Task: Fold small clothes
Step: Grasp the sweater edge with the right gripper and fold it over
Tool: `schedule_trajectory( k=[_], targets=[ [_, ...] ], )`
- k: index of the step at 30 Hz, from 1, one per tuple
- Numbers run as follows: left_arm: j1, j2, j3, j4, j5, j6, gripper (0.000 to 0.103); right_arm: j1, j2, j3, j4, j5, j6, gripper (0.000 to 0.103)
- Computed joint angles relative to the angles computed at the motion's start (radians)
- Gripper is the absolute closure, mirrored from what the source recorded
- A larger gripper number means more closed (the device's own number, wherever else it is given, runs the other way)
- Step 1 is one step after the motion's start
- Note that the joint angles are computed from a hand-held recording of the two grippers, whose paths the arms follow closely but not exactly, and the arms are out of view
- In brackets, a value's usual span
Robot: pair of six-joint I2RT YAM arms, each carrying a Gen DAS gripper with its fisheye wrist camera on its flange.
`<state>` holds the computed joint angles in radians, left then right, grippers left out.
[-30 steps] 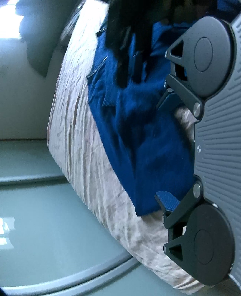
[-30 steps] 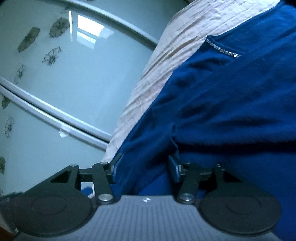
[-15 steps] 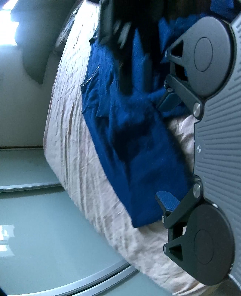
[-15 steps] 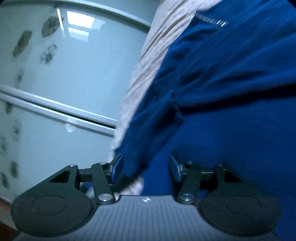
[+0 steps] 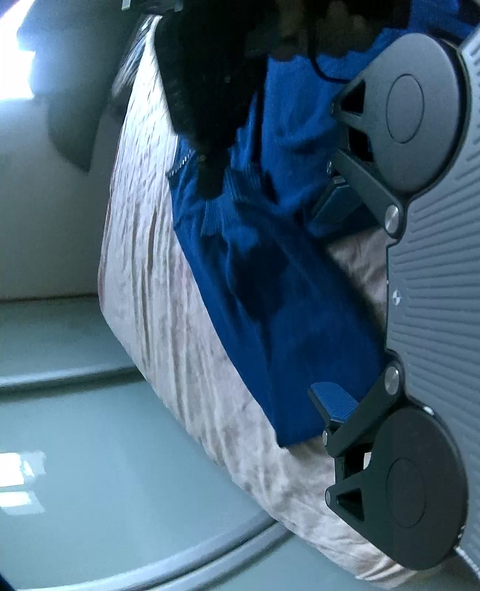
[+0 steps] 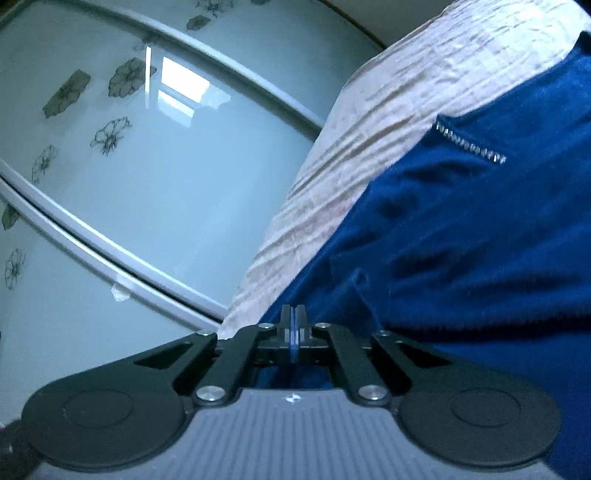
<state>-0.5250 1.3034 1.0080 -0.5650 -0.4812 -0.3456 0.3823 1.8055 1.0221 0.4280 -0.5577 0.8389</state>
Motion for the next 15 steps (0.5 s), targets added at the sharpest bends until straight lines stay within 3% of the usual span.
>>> schedule_trajectory(
  k=[3, 6, 7, 8, 10, 13, 15],
  targets=[
    [-0.03, 0.022, 0.007, 0.004, -0.058, 0.029, 0.008, -0.025, -0.032, -0.002, -0.049, -0.032, -0.019, 0.102],
    [-0.011, 0.017, 0.004, 0.007, -0.039, 0.02, 0.008, -0.051, -0.067, -0.003, -0.163, -0.095, -0.061, 0.096],
    [0.002, 0.018, 0.005, 0.007, -0.019, 0.009, 0.008, -0.052, -0.078, -0.003, -0.21, -0.093, -0.076, 0.082],
    [0.012, 0.023, 0.008, 0.007, -0.003, 0.001, 0.008, -0.056, -0.079, -0.002, -0.246, -0.098, -0.085, 0.049],
    [0.025, 0.036, 0.017, 0.009, 0.016, -0.003, 0.008, -0.06, -0.081, -0.039, -0.195, -0.098, -0.066, 0.013],
    [0.012, 0.044, 0.01, 0.033, -0.016, 0.026, 0.008, -0.064, -0.108, -0.088, -0.085, -0.01, -0.093, 0.013],
    [0.012, 0.058, 0.017, 0.035, -0.017, 0.035, 0.008, -0.073, -0.074, -0.062, -0.039, -0.015, -0.134, 0.013]
  ],
)
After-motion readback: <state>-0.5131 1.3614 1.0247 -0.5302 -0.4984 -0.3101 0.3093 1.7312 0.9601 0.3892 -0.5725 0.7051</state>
